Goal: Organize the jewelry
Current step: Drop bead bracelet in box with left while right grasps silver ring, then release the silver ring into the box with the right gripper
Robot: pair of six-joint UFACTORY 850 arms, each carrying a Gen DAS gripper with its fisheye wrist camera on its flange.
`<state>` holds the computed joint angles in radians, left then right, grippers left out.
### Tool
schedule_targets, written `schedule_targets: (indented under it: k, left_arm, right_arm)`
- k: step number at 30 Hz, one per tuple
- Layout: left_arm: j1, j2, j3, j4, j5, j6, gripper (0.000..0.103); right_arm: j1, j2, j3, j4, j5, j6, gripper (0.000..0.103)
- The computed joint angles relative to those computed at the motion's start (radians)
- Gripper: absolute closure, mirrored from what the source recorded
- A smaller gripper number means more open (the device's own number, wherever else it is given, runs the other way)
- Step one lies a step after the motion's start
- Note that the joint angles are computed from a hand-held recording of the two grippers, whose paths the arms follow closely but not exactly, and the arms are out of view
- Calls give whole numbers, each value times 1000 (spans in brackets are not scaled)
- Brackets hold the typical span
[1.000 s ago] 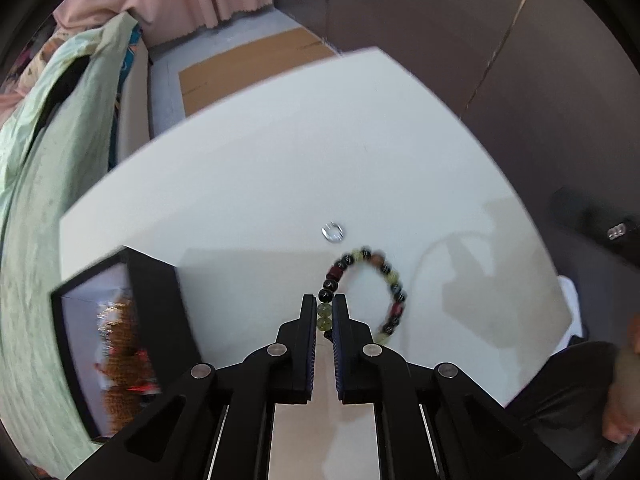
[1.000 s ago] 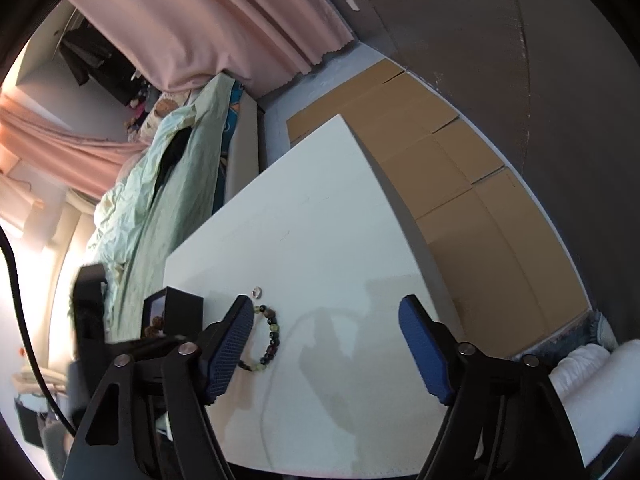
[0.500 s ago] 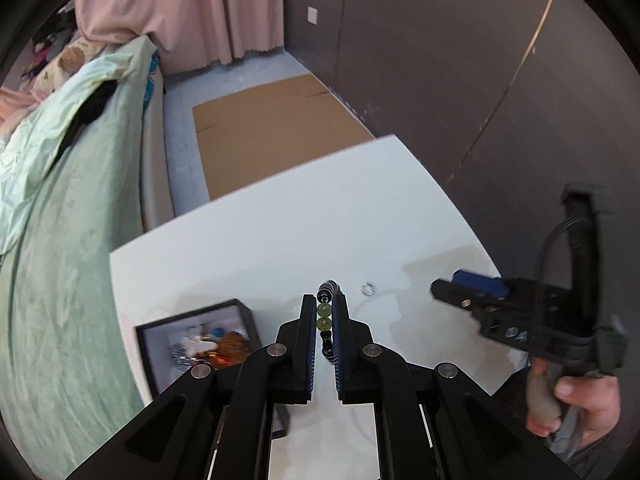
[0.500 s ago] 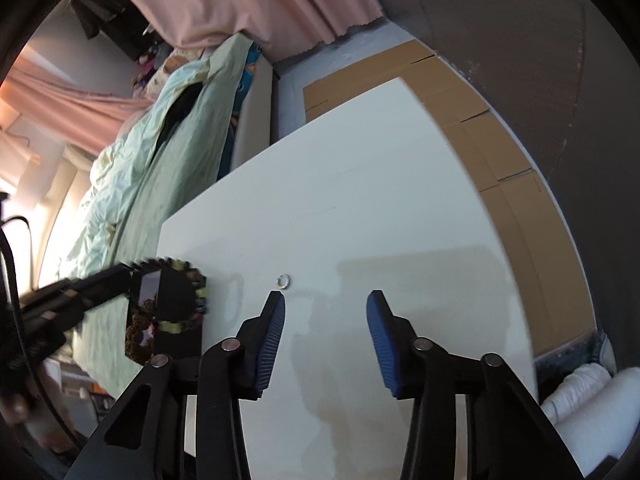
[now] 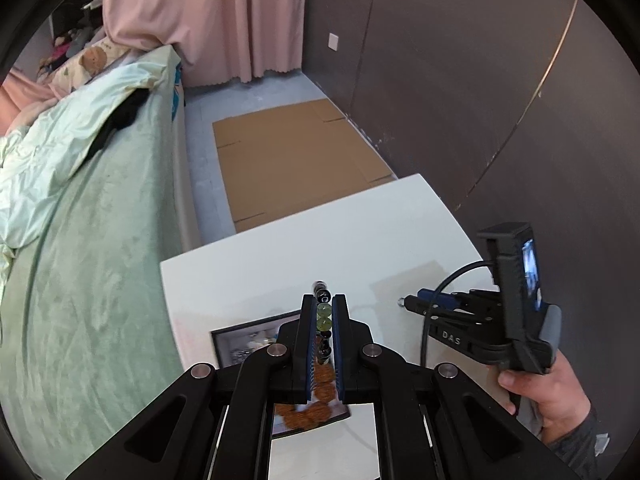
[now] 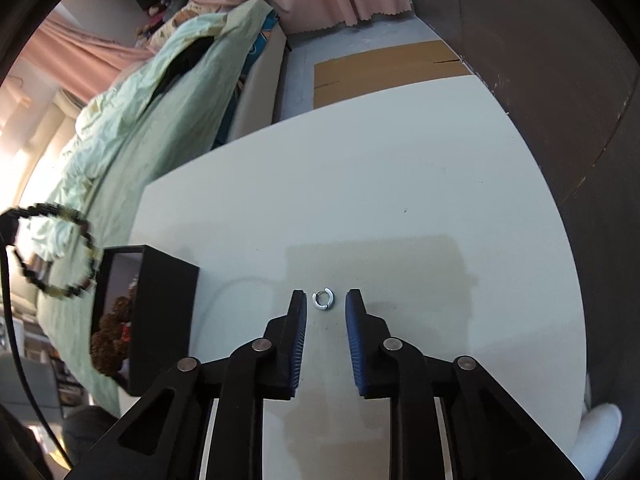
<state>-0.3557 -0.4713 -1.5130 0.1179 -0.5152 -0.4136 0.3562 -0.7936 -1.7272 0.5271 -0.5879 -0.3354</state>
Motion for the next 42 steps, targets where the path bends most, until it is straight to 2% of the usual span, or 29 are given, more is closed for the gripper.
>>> schedule_targets:
  k: [4,8,12,16,19,27,29,31,33,39,42]
  left_arm:
    - [22,30,38,-25,25,21,95]
    - [37,50,65,-41,37,38,95]
    - [51,64,85,-75,52,69,95]
    - [58,68,103,-107,66,95,95]
    - [59,65,113,-111,75,90,95]
    - [83,42,122,-263,53,202,92]
    - [86,52,135,-264,59,204,83]
    - [86,73,159,-218,79,158,60]
    - [88,96,186,-169,103,109,47]
    - [116,156,258,-139,132,67,43]
    - [129,188,302,-105,155,21,32]
  right_arm:
    - [21,-6,-15,-86,13,43,82]
    - [58,-6,-18,-326,45,200,82]
    - [82,-17,-34,-460,40,280,87]
    - [75,-9,-29,-448,36,275,89]
    - [76,25,5,-466,71,299,89]
    - [58,141,102,-181,157,104,89]
    - [56,158,117,-67,157,8,89]
    - [61,160,116,7,150,-47,89]
    - [65,166,120,120,132,-146,89]
    - [94,148,98,312,58,-296,89]
    - [101,132,85,393,13,-337,89]
